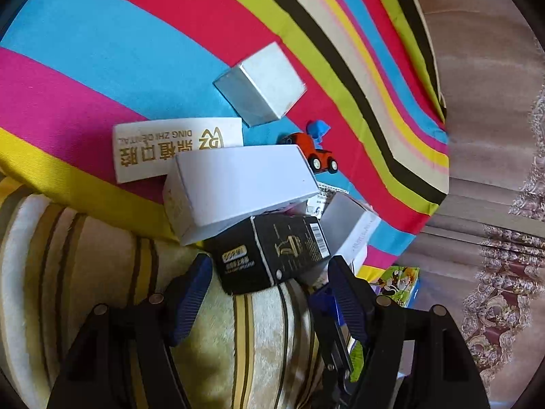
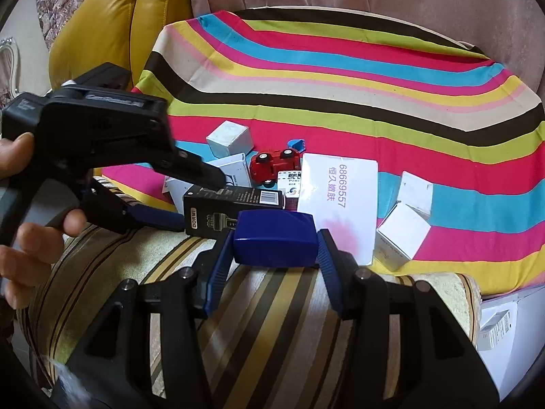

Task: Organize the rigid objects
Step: 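Grasp the blue block with the right gripper while the left gripper grasps the black DORMI box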

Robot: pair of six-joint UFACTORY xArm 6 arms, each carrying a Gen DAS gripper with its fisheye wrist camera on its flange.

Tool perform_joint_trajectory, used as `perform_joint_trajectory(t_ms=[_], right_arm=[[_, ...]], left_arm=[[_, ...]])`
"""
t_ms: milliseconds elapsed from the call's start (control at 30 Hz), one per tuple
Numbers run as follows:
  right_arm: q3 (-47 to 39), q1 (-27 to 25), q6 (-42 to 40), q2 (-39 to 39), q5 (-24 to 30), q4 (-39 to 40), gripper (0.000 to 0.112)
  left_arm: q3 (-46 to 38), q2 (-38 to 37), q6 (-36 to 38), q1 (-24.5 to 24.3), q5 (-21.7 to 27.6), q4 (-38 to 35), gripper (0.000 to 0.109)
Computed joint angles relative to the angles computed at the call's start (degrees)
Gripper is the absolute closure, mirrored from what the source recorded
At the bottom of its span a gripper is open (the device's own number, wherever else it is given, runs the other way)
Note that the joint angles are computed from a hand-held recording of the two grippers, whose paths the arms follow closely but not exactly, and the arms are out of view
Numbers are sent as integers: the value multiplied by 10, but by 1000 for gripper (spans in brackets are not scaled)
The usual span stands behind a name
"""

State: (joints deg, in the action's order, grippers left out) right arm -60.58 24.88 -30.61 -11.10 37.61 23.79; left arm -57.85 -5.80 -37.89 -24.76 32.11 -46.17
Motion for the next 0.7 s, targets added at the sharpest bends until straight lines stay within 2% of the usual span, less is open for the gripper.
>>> perform_joint_trajectory(t_ms=[67, 167, 233, 300, 400, 700], right_arm=[[4, -1, 0, -2, -4, 1, 59], [6, -3, -3, -3, -9, 8, 59], [6, -5, -2, -4, -9, 11, 59], [8, -5, -2, -5, -12, 13, 59], [13, -5, -1, -9, -20, 14, 59], [27, -11, 8, -22, -30, 13, 59]], left_arm=[[0, 7, 4, -4, -15, -10, 38], [7, 6, 26, -7, -29, -34, 51], [22, 3, 62, -9, -48, -86, 60], [33, -2, 131, -12, -66, -164, 63], [51, -14, 221, -23, -106, -262, 64], [70, -40, 450, -64, -199, -488, 65]])
